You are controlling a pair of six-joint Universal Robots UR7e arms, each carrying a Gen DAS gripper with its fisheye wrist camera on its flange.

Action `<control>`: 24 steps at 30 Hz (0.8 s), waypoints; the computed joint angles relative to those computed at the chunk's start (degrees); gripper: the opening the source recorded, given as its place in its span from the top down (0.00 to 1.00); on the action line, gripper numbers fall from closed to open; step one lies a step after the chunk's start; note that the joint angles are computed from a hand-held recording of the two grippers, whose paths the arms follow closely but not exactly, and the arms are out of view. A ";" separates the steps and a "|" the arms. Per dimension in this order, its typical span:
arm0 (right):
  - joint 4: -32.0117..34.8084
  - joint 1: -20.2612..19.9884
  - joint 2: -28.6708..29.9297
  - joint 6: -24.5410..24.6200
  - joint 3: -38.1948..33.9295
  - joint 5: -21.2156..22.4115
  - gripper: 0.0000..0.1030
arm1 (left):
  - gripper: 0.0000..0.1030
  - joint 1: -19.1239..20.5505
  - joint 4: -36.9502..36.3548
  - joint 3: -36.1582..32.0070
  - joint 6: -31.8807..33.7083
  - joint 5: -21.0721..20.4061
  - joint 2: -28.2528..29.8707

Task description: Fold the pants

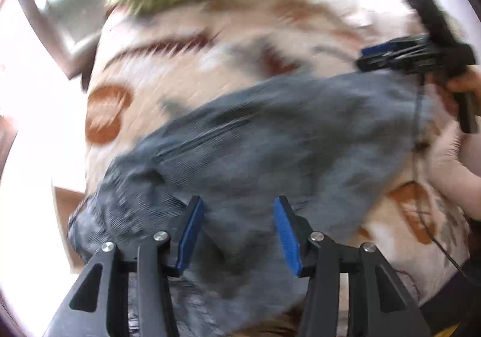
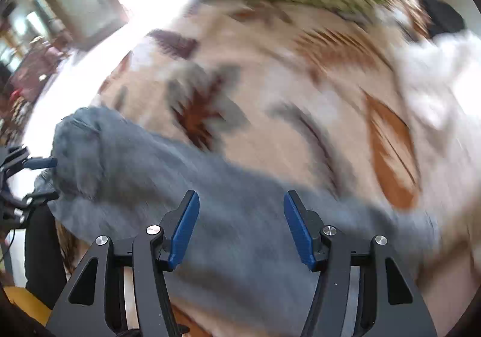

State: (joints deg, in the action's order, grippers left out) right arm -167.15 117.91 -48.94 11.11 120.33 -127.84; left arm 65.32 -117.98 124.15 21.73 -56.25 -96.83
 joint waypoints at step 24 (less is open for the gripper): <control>-4.29 -3.04 3.43 -5.32 -0.58 1.27 0.69 | 0.48 6.12 -6.59 3.23 4.70 0.61 -1.47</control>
State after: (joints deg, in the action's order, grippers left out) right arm -171.43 114.87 -45.51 5.79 119.75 -126.56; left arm 71.44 -124.57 127.38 26.43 -55.64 -98.30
